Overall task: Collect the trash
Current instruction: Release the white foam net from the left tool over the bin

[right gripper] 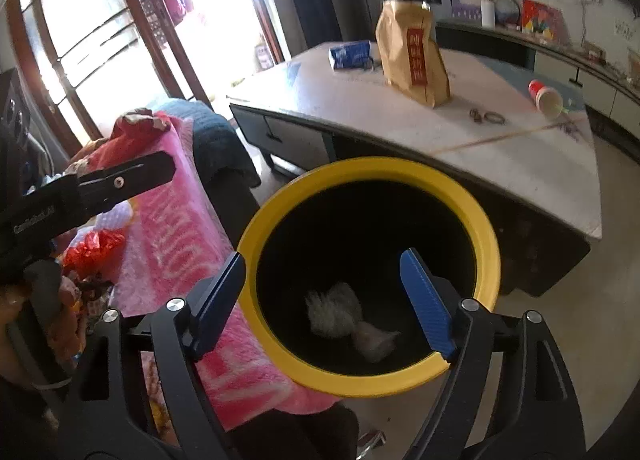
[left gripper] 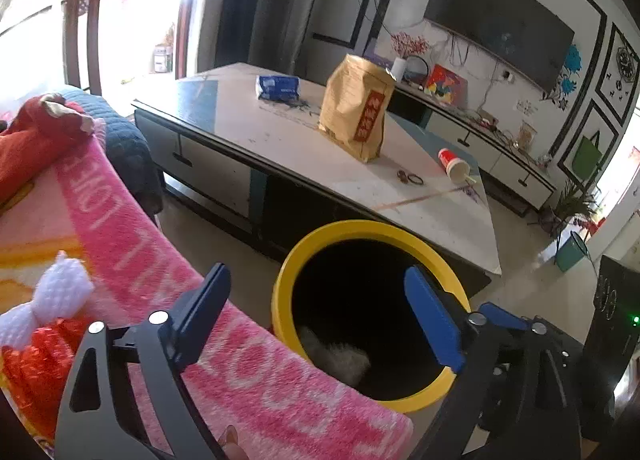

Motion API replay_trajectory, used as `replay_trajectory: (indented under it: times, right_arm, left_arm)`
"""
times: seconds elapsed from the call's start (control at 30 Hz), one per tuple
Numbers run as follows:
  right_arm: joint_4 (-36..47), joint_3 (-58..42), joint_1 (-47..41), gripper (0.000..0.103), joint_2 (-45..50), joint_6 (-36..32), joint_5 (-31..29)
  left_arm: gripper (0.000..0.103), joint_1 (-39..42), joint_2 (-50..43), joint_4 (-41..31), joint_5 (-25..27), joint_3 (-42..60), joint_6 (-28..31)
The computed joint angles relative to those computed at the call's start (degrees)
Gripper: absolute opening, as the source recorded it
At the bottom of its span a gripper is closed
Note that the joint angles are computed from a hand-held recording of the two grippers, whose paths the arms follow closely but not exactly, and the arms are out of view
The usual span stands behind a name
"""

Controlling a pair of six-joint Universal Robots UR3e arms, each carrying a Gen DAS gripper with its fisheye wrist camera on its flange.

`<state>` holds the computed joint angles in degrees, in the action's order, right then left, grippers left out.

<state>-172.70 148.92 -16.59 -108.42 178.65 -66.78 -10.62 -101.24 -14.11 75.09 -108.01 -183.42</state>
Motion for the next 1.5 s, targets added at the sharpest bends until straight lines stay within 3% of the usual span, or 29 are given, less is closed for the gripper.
replay_trajectory:
  times: [0.4,0.9,1.3,1.5]
  right_arm:
    - [1.8,-1.7,6.3,0.078,-8.5,3.7,-1.9]
    - [-2.6,-6.6,24.2,0.080,-3.6,7.9,-10.7]
    - [-5.5,-11.4,36.9,0.080,3.9,9.4,-17.5]
    - [-6.1,-13.7,41.5,0.080,8.3,9.4,-19.7]
  left_arm:
    - [0.092,9.4,15.2,2.5,-4.1,-13.5,0.5]
    - [0.092,24.5,36.4,-3.2,-12.4,-25.9,5.4]
    - [0.092,41.6,52.2,-18.2,-23.2,-31.4,13.8]
    - [0.092,53.0,61.4,-32.8,-29.9,-32.1,22.0]
